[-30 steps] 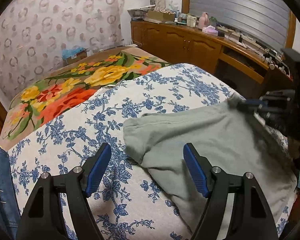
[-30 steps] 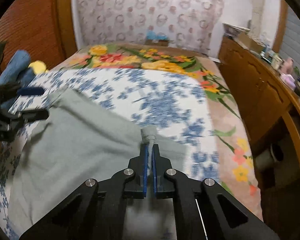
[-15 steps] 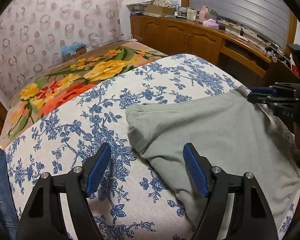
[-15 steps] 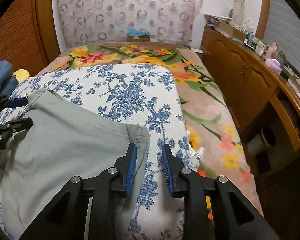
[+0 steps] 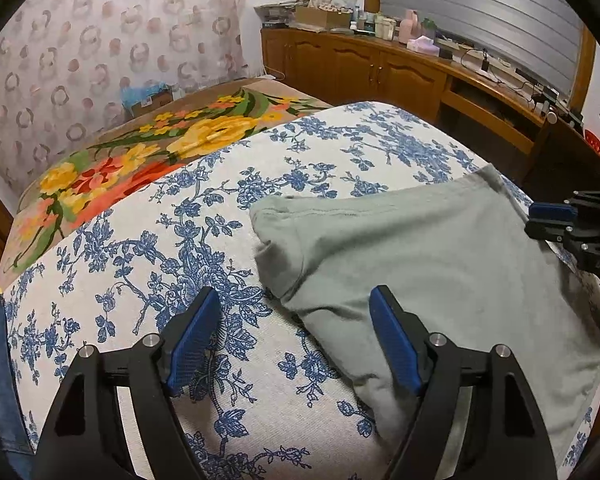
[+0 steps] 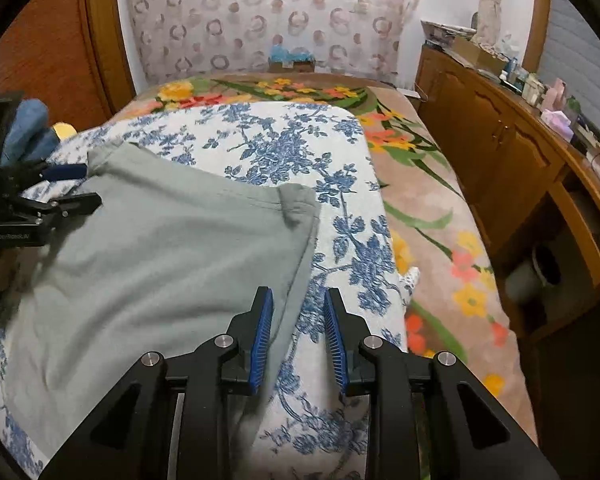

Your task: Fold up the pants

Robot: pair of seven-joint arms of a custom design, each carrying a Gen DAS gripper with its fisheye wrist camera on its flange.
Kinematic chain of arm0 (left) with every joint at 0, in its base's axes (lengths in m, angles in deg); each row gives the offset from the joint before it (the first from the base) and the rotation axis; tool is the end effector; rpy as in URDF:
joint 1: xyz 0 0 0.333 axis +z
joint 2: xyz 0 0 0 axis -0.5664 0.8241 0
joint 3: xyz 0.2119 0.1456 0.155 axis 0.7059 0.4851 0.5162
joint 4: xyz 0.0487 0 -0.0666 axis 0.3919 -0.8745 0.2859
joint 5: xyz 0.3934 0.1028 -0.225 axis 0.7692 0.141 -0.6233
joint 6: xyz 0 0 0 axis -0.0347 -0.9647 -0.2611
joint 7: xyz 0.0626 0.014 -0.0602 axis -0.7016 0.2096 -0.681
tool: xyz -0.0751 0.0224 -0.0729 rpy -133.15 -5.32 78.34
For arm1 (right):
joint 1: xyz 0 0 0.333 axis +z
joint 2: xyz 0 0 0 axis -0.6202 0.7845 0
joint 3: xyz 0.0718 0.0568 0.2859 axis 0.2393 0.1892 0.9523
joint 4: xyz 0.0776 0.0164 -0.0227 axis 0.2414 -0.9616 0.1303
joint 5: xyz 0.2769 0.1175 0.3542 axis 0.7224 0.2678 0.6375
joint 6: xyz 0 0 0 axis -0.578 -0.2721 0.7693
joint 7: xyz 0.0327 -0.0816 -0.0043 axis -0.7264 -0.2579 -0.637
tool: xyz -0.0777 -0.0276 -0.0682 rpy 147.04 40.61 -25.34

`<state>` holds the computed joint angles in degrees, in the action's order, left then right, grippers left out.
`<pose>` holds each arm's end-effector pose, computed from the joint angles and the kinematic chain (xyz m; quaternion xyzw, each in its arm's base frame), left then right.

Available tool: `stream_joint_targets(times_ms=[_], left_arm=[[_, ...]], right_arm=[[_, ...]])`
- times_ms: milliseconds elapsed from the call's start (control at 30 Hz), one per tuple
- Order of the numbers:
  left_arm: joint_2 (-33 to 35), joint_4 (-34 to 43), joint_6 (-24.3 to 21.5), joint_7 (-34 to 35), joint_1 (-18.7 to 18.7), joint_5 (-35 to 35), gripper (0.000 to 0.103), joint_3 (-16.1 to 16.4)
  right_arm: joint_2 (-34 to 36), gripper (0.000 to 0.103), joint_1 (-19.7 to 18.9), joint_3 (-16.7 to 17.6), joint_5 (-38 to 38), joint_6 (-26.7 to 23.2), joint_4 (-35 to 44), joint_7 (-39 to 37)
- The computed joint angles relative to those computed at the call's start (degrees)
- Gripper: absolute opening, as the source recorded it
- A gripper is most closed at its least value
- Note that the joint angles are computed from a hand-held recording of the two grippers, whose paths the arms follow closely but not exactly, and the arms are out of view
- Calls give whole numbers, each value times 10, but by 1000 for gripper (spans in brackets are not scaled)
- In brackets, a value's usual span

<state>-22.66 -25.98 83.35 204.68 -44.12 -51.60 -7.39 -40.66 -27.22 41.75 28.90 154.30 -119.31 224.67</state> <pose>0.6411 -0.4090 0.2561 -0.2804 0.8969 -0.3256 0.1044 0.4182 0.2327 0.3284 -0.5865 0.7356 -0.2713 0.2030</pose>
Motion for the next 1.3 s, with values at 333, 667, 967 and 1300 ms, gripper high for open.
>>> stream_joint_targets(times_ms=[333, 667, 967, 1300], left_arm=[[7, 25, -22, -71, -34, 15, 98, 42], [3, 18, -16, -98, -41, 31, 98, 50], [-56, -64, 4, -80, 5, 6, 92, 6], [-158, -227, 58, 108, 192, -181, 88, -204]], right_arm=[[-32, 28, -1, 21, -11, 7, -23, 42], [-68, 28, 23, 40, 8, 16, -51, 57], [-104, 34, 44, 62, 51, 4, -73, 56], [-139, 34, 65, 81, 73, 1, -96, 66]])
